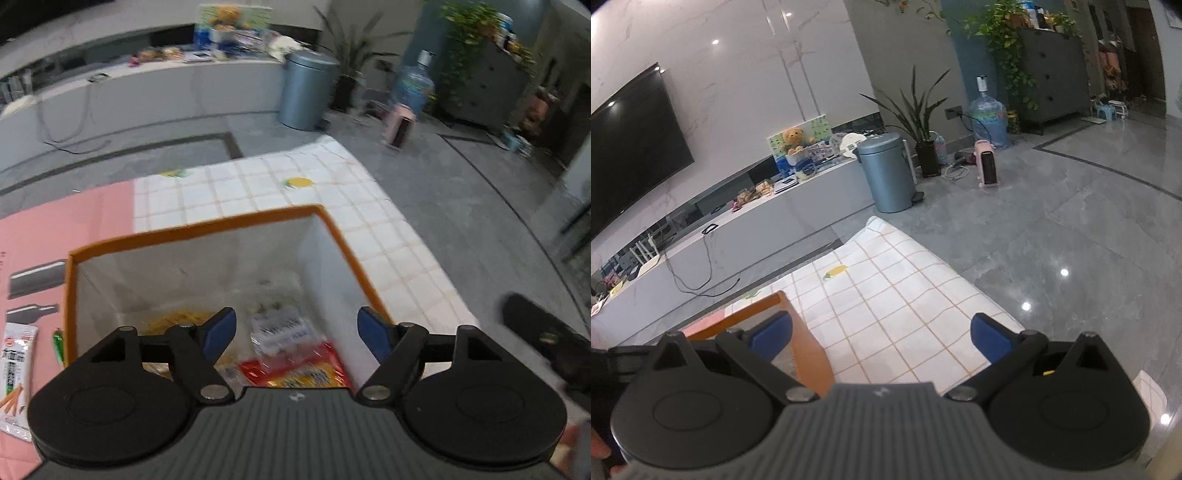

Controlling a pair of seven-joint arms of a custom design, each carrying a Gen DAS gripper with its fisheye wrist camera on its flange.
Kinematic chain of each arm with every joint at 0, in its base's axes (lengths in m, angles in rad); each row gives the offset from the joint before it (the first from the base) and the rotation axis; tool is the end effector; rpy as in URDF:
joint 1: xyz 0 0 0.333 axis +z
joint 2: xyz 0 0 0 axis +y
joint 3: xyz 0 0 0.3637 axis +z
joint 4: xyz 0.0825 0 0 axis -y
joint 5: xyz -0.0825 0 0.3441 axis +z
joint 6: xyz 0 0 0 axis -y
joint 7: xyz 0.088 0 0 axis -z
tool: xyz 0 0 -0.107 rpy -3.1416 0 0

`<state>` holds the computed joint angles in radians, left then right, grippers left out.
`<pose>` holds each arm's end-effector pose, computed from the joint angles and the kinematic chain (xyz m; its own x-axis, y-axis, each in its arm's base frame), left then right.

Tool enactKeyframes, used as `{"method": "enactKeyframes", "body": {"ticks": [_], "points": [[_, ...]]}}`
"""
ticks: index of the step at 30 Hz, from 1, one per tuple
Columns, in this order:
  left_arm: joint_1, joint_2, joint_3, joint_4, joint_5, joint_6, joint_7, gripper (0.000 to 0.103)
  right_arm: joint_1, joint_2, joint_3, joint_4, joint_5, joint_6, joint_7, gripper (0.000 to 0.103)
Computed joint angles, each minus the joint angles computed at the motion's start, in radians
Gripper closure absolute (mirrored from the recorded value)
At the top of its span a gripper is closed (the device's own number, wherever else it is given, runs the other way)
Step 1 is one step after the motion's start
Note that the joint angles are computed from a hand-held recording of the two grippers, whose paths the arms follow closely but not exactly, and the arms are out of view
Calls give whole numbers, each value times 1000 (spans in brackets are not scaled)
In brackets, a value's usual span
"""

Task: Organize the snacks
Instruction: 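Move both tools back from the box toward the remaining snacks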

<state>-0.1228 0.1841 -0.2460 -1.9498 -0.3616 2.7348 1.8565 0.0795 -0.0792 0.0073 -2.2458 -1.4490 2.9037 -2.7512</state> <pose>0.5809 -0.1982 0.5235 -0.3905 -0.9017 0.1856 -0.7841 0.2202 -0.5803 0.4849 0.1024 0.5133 -0.3786 -0.8821 -0.2802 -0.4556 0.4412 -0.7732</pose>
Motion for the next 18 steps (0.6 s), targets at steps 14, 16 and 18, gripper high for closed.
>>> {"method": "enactKeyframes", "body": {"ticks": [14,16,18], "points": [[18,-113,44,-71,-34,20,-20,15,57,17,39,29,219,-45,-278,3],[26,-137,54,-85,-49,4,-3,15,67,14,44,32,266,-52,-315,3],[33,-162,67,-100,-64,-12,11,16,74,10,50,34,301,-42,-334,3]]}}
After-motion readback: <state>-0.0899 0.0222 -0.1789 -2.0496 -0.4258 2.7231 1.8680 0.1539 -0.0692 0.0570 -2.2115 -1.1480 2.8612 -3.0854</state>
